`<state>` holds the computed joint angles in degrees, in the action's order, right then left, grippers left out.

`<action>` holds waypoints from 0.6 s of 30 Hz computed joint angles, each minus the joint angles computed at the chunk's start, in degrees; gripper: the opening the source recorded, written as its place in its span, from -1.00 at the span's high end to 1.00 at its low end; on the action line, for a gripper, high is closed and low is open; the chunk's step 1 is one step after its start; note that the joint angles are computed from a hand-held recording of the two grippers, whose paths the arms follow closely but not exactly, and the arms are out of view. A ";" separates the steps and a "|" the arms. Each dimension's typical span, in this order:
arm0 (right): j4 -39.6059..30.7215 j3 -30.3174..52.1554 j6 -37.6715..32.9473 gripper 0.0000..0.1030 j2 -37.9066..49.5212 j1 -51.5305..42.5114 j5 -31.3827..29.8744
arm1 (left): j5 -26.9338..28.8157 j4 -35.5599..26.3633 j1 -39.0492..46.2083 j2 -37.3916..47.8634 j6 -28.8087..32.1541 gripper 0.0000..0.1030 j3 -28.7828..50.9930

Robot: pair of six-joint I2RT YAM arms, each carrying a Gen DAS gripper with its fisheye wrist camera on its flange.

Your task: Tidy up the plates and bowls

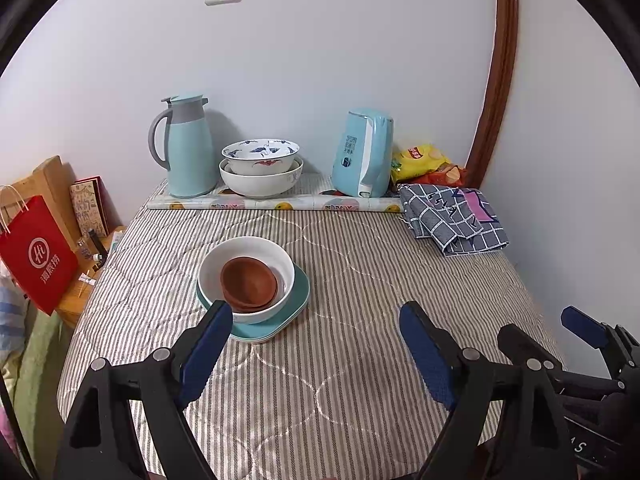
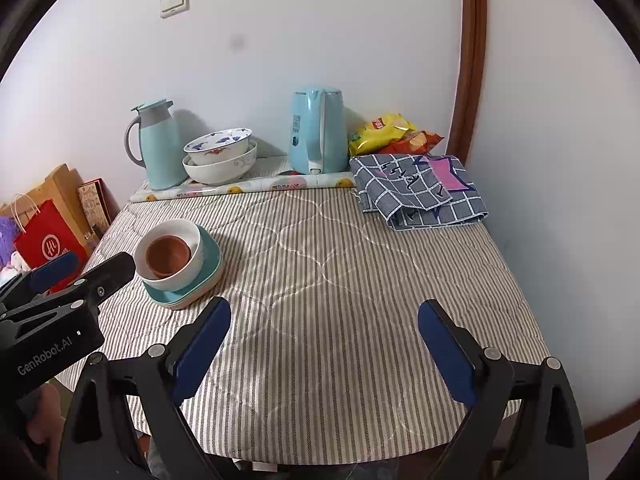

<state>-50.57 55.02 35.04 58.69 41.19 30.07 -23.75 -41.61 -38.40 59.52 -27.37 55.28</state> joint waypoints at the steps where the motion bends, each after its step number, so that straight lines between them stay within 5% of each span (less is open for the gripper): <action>1: -0.08 -0.06 0.21 -0.82 -0.15 0.07 0.14 | -0.10 -0.09 -0.11 -0.06 -0.07 -0.65 0.04; 18: -1.30 0.56 1.00 -0.82 -1.08 0.29 0.43 | 0.01 -0.39 0.01 -0.68 -0.30 -0.65 0.44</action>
